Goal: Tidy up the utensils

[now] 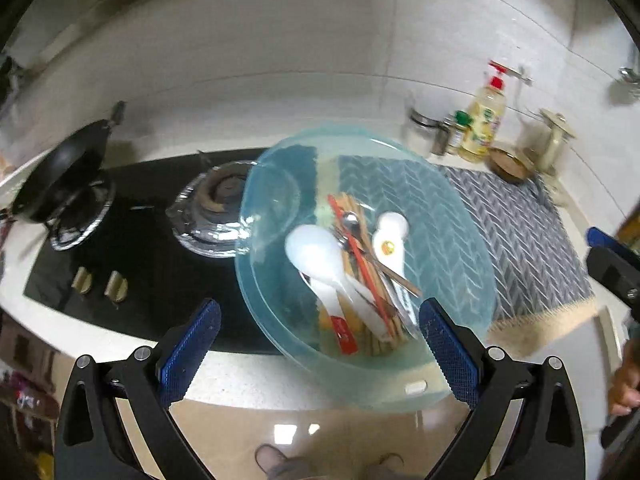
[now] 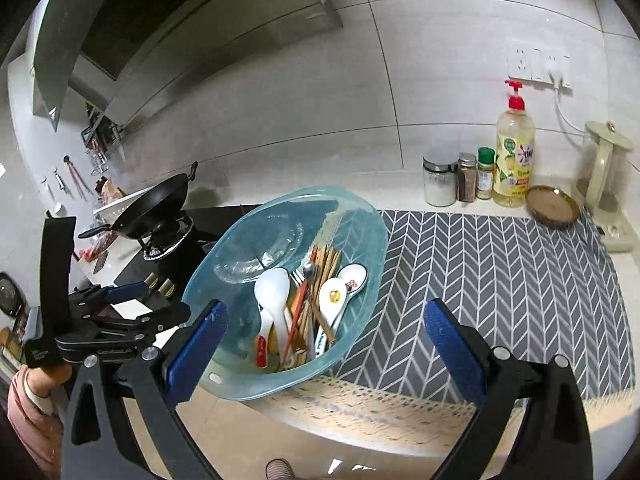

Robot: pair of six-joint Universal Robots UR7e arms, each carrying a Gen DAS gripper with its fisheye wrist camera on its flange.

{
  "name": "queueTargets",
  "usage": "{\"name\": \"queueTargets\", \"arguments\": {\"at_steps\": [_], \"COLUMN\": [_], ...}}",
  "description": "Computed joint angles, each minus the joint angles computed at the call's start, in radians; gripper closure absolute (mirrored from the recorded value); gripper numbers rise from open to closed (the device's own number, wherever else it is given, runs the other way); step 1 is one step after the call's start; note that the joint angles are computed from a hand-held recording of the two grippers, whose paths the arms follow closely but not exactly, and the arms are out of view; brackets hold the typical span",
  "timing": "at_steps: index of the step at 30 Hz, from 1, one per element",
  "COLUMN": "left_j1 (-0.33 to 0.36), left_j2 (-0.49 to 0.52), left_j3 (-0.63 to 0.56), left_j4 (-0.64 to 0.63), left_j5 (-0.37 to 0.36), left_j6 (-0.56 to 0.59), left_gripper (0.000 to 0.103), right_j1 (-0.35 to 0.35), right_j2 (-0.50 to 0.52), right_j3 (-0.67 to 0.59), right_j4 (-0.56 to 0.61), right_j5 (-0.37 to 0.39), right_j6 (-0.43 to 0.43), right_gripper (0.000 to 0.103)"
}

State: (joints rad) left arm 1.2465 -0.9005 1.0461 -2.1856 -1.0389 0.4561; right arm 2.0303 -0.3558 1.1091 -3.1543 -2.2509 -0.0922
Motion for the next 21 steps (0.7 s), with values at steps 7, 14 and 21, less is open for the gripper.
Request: {"name": "queueTargets", "arguments": {"at_steps": [7,14,21], "left_j1": [0.018,0.028,0.038], "left_j2": [0.057,0.089,0.119], "left_j3": [-0.164,-0.246,-0.317], "left_j4": [0.182,0.268,0.333], "left_j5": [-0.056,-0.103,-0.134], "left_j6": [0.083,0.109,0.096], "left_gripper": [0.004,0.004,0.004], "right_j1": [0.022,0.018,0.010], "right_j2": [0.081,0.107,0.097], "right_j3": [-0.114,-0.145,-0.127], "right_j4": [0.067,0.118,0.121], "right_j5": [-0.055,-0.046,-0.020], "right_j6": [0.086,0.170,0.208], "right_gripper": [0.007,0.007,0.007]}}
